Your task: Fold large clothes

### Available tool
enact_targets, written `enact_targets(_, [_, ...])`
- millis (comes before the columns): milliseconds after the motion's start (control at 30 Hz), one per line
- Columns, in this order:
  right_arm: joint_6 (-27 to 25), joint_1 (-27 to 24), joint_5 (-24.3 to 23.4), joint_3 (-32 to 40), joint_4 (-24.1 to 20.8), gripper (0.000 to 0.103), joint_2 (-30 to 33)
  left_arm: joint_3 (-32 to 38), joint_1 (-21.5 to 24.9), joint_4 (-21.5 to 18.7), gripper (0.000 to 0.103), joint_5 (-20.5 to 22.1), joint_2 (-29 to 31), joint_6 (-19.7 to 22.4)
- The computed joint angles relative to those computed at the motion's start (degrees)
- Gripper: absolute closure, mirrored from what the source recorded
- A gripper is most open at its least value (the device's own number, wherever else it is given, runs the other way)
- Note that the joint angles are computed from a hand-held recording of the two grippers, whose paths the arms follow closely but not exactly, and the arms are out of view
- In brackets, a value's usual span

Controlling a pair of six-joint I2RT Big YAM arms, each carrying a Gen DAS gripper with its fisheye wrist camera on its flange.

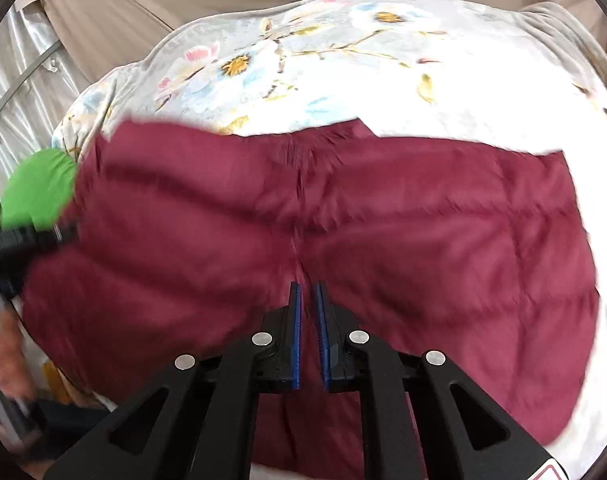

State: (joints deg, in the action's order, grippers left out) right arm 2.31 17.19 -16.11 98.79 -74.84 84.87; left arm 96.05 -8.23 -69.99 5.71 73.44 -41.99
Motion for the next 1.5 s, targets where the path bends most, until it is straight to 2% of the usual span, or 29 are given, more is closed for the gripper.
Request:
enact_targets(67, [1.1, -0.8, -0.1, -2.0, -1.0, 0.093, 0.3, 3.9, -2.5, 0.3, 0.094, -1.1, 1.6, 1.7])
enact_targets(133, [3.7, -1.8, -3.7, -3.9, -0.2, 0.094, 1.2, 8.1, -4.5, 0.5, 0.094, -1.5, 4.0, 2.9])
enact_targets(200, [6.8, -2.6, -8.1, -5.0, 1.5, 0.103, 2.8, 11.3, -6.5, 0.6, 0.094, -0.9, 5.9, 3.6])
enact_targets(233, [7.2, -2.7, -9.2, -4.8, 1.8, 0.103, 3.7, 12.4, -7.4, 0.6, 0.094, -1.4, 6.5, 4.1])
enact_targets(300, [5.2, -2.1, -8.6, -2.4, 0.5, 0.103, 5.4, 14.0, -9.0, 0.0, 0.094, -3.8, 7.3, 5.3])
enact_targets(333, [3.6, -1.9, -7.5, -0.4, -0.7, 0.103, 5.9, 14.2, -9.4, -0.4, 0.094, -5.0, 7.2, 5.3])
enact_targets(400, [3.9, -2.7, -8.0, 0.3, 1.1, 0.102, 4.5, 13.4, -9.0, -0.8, 0.095, -6.6, 6.5, 4.3])
enact_targets(500, [9.6, -5.3, -13.7, 3.6, 4.7, 0.099, 4.9, 10.3, -7.4, -1.7, 0.095, -8.4, 4.0, 1.8])
enact_targets(567, [12.3, -5.4, -17.2, 7.5, 4.8, 0.098, 8.3, 8.0, -6.0, -2.0, 0.095, -7.6, 2.4, 0.0])
enact_targets(667, [10.1, -2.7, -16.6, 13.3, 1.6, 0.098, 14.5, 6.0, -5.0, -1.8, 0.095, -6.4, 0.7, -2.9])
enact_targets(733, [7.9, -0.7, -17.2, 16.4, -1.7, 0.099, 18.9, 6.4, -5.5, -2.0, 0.095, -6.7, 0.5, -2.5])
enact_targets(767, [7.4, 0.1, -16.8, 16.7, -1.9, 0.103, 19.8, 7.0, -6.0, -2.3, 0.095, -6.8, 0.8, -2.3])
enact_targets(867, [6.3, 3.2, -13.4, 14.4, 0.9, 0.103, 19.3, 8.2, -7.3, -3.1, 0.095, -6.8, 2.4, -1.5])
enact_targets(933, [4.9, 3.0, -12.9, 15.2, -0.8, 0.103, 19.3, 9.6, -8.4, -2.9, 0.095, -6.7, 4.0, -0.7])
enact_targets(1000, [3.0, 0.1, -14.8, 15.6, -2.8, 0.102, 18.2, 12.3, -9.6, -2.6, 0.095, -6.2, 5.9, 0.9])
enact_targets(1033, [3.1, -1.1, -15.5, 14.0, -1.5, 0.101, 16.3, 14.2, -10.4, -2.5, 0.095, -6.0, 7.3, 2.2])
enact_targets(1067, [3.2, -2.5, -15.0, 11.1, 0.7, 0.100, 12.9, 15.7, -11.0, -2.6, 0.095, -5.7, 8.4, 3.1])
enact_targets(1133, [2.2, -6.3, -14.1, 6.9, 2.3, 0.100, 7.9, 20.5, -12.9, -2.9, 0.095, -4.2, 12.2, 5.2])
enact_targets(1267, [2.7, -17.6, -10.7, -1.6, 3.6, 0.094, -1.3, 29.3, -16.6, -4.8, 0.095, -1.8, 19.5, 8.8])
enact_targets(1333, [4.1, -22.6, -11.1, -5.0, 2.8, 0.094, -2.9, 35.1, -18.9, -7.4, 0.095, -1.2, 24.4, 10.6])
enact_targets(1400, [4.8, -24.2, -12.2, -7.1, 2.5, 0.094, -2.6, 41.4, -21.0, -10.5, 0.095, -0.7, 29.8, 11.8])
enact_targets(1500, [6.0, -24.7, -15.1, -11.3, 5.7, 0.095, -2.5, 52.2, -23.8, -16.5, 0.095, -1.2, 38.5, 13.3])
